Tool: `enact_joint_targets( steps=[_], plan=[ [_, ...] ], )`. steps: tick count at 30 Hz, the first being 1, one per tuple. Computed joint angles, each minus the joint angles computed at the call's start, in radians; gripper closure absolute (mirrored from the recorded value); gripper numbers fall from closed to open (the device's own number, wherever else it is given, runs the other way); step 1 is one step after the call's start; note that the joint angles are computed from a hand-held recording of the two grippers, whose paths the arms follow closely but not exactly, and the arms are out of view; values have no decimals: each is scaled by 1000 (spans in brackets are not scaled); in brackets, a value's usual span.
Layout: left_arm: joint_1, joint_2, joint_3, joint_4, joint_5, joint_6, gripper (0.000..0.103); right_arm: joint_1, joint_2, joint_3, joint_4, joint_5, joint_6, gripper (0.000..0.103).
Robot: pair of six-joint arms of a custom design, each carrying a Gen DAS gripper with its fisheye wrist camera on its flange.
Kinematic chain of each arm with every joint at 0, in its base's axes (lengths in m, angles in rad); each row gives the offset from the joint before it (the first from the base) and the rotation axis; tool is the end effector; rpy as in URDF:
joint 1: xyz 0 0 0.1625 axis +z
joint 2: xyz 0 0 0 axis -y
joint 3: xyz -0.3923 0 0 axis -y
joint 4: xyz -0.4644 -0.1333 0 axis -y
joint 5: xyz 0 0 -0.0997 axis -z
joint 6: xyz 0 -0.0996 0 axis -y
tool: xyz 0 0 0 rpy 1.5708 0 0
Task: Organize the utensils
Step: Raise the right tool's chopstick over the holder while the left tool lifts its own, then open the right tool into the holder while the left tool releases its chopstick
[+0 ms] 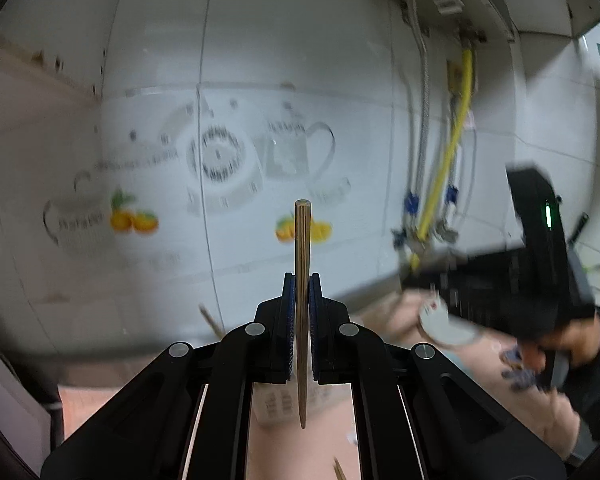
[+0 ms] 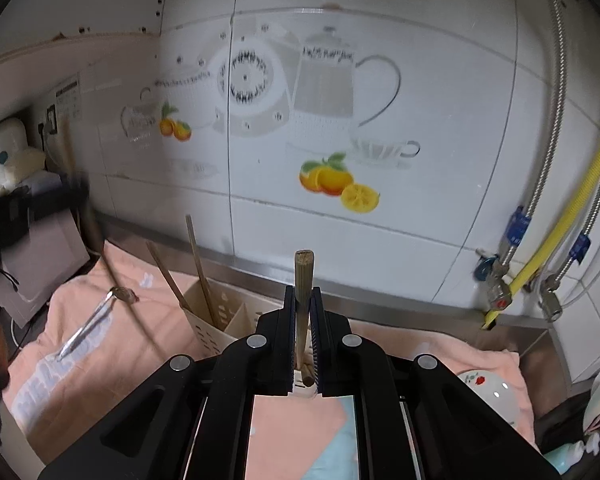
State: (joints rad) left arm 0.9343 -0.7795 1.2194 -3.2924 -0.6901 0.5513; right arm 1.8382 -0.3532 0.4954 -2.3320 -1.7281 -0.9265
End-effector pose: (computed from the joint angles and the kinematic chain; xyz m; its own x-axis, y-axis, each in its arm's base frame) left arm -0.2997 -0.7589 0.3180 -0.7216 -0.0640 -0.6893 0.6426 0.3085 -0.7013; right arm 0.3688 -0.9006 0.2101 -0.4145 -0.7321 0.5405 -0.9100 0.3332 -0.2465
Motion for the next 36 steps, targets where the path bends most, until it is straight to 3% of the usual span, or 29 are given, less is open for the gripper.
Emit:
enact_joint_targets(
  steps=[5,11,18,25,29,30,31,32,36],
  plan=[
    [14,104,-175,-71,12,127,98,-5,45,-61,35,-12,-7,96],
    [52,180,-299,-34,23,106,98,-11,65,-82,48,-20,-21,96],
    [93,162,-273,81,38,-37,98,-19,71,-83,53,-26,-21,96],
    [100,139,-226,107,49,-75,96,-19,68,-70,45,-26,-14,95],
    [93,125,-200,103,60,-80,94,-18,43,-23,5,-23,-19,84],
    [92,124,-197,98,63,-75,87,-18,34,-10,-4,-19,-17,79],
    [87,121,-186,71,74,-60,70,-19,23,7,-17,-16,-15,75],
    [84,122,-183,48,81,-49,63,-19,15,20,-27,-13,-16,74],
    [72,86,-119,10,87,-46,60,-21,-41,108,-88,5,-16,60]
  ],
)
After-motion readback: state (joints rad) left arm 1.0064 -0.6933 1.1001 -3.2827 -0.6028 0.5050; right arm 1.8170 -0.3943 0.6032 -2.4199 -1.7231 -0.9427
